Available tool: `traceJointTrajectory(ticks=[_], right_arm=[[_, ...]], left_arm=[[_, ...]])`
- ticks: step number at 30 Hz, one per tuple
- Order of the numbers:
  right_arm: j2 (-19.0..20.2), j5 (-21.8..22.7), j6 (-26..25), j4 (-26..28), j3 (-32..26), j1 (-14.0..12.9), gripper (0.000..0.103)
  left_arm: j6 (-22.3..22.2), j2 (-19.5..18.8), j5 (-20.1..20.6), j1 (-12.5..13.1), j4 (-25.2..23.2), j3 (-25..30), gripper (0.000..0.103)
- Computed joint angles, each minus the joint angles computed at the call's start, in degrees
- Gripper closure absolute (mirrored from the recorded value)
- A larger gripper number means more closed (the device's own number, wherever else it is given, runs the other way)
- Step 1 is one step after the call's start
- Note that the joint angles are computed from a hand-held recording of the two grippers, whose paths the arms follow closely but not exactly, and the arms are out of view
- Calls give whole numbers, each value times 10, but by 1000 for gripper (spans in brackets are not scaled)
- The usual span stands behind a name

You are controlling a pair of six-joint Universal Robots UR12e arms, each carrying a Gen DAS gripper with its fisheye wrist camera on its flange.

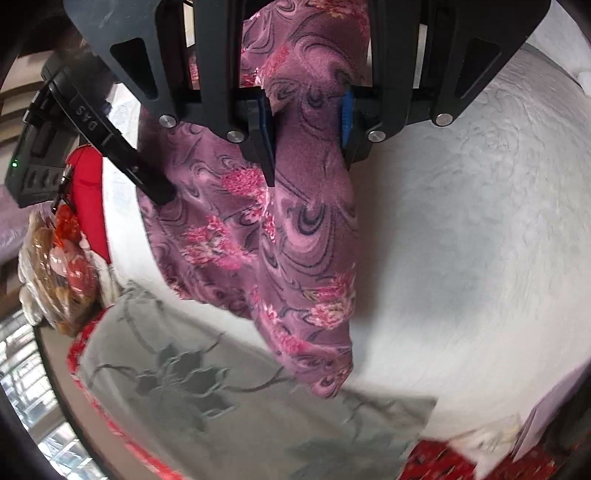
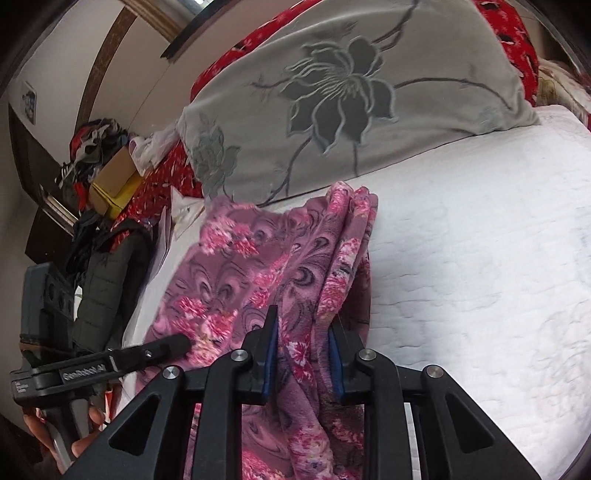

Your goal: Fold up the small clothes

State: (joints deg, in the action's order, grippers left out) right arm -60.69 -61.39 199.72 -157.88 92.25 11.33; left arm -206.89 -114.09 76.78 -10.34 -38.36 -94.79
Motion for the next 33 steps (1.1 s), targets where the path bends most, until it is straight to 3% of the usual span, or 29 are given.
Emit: traceJointTrajectory(ticks=[2, 6, 8, 9, 12, 14, 17, 22, 24, 25, 26, 29, 31, 33], right_arm=[[4, -14, -12, 19, -3, 6, 80], [14, -32, -11, 43, 6, 5, 77], [16, -18, 21, 34, 16, -6, 62], [15, -12, 33, 28, 19, -10, 62], [11, -42, 70, 2, 20, -13, 62], [15, -63, 65, -29, 8, -9, 60], [31, -59, 5, -32, -27, 4, 64], [65, -90, -73, -13, -79, 23, 74], [78, -110, -77, 19, -95, 26, 75], [85, -119, -77, 41, -104, 27, 81], [92, -123, -75, 45, -107, 26, 82], [98, -114, -64, 19, -105, 22, 82], [99, -110, -69, 33, -112, 21, 81], [92, -108, -74, 57, -116, 20, 82]], left_arm=[[-8, -6, -4, 4, -8, -5, 76], [-19, -8, -41, 18, 16, -25, 64], [-9, -4, -61, 26, 18, -30, 64], [-6, -1, -63, 28, 26, -33, 64], [4, 7, -32, 29, 78, -33, 65], [17, 2, -16, 25, 82, -17, 64], [48, -24, 18, 14, 57, 26, 64], [86, -78, 116, -11, -11, 97, 62], [94, -91, 141, -16, -17, 107, 49], [94, -97, 151, -17, -22, 113, 45], [93, -100, 152, -16, -23, 114, 40], [64, -100, 103, 0, -28, 112, 31], [34, -94, 51, 16, -36, 104, 32], [26, -75, 43, 23, -22, 84, 34]])
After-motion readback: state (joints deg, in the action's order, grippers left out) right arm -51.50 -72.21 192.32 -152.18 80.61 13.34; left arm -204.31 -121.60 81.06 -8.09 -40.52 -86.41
